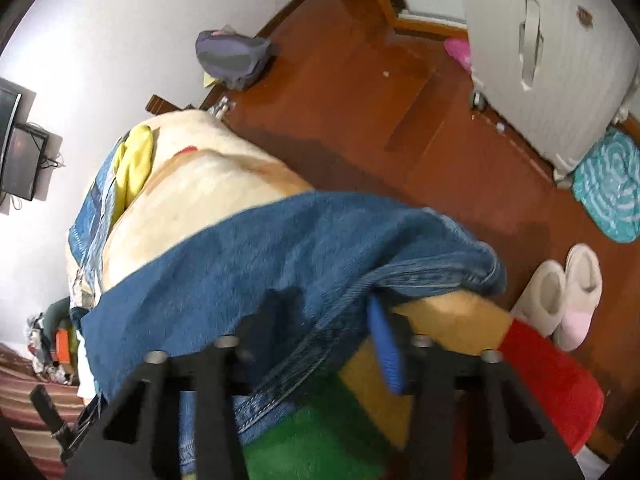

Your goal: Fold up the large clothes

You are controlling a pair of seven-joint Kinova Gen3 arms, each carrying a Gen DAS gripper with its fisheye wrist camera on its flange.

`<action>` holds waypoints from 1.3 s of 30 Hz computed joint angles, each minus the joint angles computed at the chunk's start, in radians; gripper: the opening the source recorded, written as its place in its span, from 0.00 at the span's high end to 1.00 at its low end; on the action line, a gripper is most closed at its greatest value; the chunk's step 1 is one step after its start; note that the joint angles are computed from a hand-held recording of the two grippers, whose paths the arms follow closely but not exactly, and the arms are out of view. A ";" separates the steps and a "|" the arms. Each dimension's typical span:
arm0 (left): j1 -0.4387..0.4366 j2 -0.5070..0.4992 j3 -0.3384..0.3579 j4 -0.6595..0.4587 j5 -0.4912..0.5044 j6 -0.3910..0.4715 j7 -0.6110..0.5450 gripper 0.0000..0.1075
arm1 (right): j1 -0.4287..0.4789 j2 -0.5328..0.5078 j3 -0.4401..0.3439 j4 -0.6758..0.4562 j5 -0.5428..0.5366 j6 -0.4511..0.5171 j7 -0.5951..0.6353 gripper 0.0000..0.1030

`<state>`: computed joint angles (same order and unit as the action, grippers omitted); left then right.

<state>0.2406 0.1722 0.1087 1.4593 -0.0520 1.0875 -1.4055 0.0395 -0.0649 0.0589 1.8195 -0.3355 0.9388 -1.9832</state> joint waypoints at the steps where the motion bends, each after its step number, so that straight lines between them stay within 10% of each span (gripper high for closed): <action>1: 0.001 -0.009 -0.001 0.004 -0.002 -0.001 0.004 0.12 | -0.004 -0.005 -0.007 -0.004 0.018 -0.006 -0.005 0.78; 18: -0.093 -0.285 -0.032 0.091 -0.023 -0.091 -0.022 0.12 | -0.215 -0.080 -0.195 -0.374 0.229 -0.043 -0.090 0.92; 27: -0.229 -0.429 -0.131 0.185 0.051 -0.087 -0.130 0.11 | -0.500 0.152 -0.326 -0.629 0.354 -0.038 -0.168 0.92; 39: -0.357 -0.507 -0.257 0.330 0.135 -0.022 -0.270 0.11 | -0.760 0.443 -0.276 -0.713 0.305 0.175 -0.154 0.91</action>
